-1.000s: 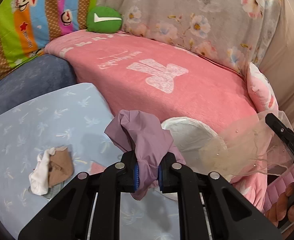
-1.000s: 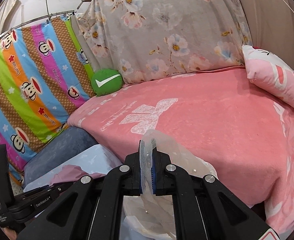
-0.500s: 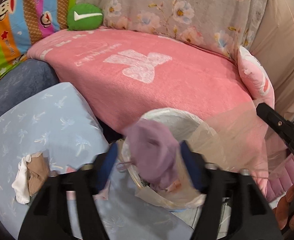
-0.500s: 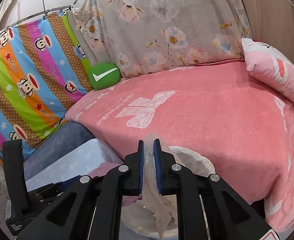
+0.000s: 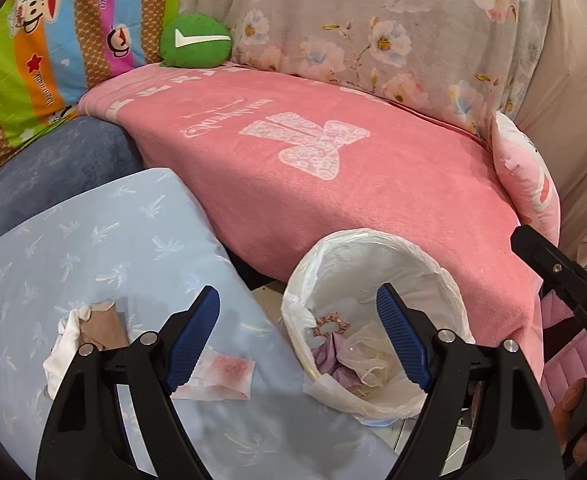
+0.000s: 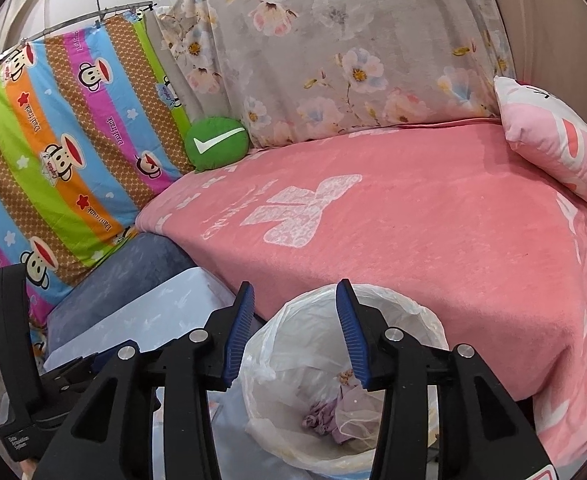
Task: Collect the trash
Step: 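Move both tools back over the white sock and pink wipes packet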
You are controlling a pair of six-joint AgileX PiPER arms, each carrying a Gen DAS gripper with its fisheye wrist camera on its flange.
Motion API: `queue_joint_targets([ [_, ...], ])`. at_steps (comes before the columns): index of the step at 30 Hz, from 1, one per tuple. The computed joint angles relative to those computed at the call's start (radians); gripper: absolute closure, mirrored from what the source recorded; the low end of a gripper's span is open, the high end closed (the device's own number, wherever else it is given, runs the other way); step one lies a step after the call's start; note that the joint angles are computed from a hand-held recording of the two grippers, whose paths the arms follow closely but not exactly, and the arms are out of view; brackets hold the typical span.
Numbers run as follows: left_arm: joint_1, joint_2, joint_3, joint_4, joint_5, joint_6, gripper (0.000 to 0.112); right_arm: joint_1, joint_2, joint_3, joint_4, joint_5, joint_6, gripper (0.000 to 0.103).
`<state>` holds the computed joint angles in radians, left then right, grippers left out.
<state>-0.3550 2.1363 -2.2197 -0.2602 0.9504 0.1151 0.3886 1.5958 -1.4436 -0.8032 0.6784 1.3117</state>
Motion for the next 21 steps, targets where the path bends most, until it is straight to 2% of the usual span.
queue_joint_targets([
  [21, 0.118, -0.076, 0.17, -0.031, -0.062, -0.002, 0.032, 0.099, 0.136, -0.14, 0.068, 0.039, -0.084, 0.051],
])
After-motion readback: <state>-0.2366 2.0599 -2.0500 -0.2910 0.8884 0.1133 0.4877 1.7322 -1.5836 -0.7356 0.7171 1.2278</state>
